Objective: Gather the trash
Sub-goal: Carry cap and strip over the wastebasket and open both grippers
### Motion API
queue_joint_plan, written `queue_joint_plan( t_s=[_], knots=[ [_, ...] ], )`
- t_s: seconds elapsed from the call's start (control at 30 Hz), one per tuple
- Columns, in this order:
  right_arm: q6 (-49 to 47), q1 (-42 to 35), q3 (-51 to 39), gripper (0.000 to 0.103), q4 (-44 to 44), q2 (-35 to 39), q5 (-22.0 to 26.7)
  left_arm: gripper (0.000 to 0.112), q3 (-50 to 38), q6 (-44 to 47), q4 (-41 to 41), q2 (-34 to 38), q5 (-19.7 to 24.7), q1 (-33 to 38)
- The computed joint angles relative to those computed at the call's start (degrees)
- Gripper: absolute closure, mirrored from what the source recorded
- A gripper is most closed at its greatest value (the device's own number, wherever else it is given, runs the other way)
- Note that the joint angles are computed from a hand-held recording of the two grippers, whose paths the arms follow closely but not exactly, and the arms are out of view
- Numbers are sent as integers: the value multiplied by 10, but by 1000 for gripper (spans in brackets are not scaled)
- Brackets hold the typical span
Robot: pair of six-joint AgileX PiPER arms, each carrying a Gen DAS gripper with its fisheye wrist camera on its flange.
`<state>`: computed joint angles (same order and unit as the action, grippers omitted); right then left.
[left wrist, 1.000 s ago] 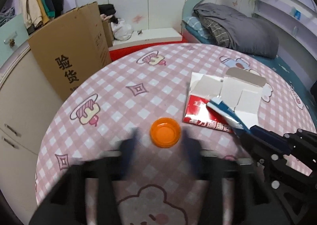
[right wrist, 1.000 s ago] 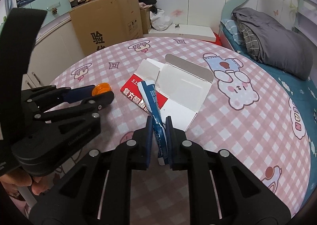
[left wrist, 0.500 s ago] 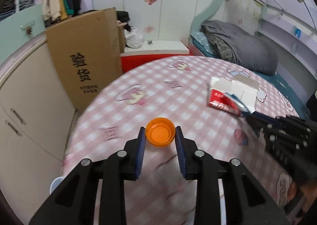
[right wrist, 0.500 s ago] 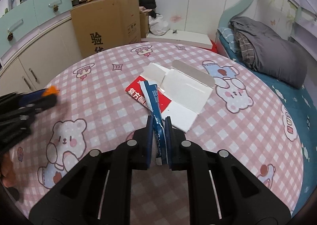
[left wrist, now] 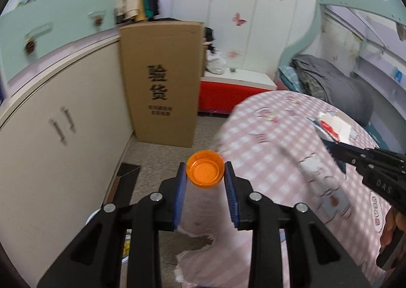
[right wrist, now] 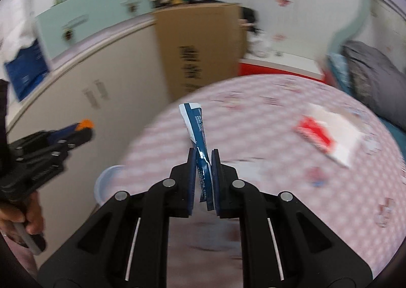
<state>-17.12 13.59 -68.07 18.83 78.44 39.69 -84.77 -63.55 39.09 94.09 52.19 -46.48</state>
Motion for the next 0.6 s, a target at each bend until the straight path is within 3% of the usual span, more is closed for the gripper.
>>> queue_joint_plan(
  t_s=[0.27, 0.43, 0.6],
  knots=[
    [167, 228, -70, 91, -122, 97, -31, 84, 216, -49, 13, -152, -36, 76],
    [203, 300, -127, 91, -127, 195, -44, 84, 321, -16, -24, -210, -84, 169],
    [253, 337, -190, 91, -136, 293, -56, 84, 386, 53, -78, -217, -148, 280]
  ],
)
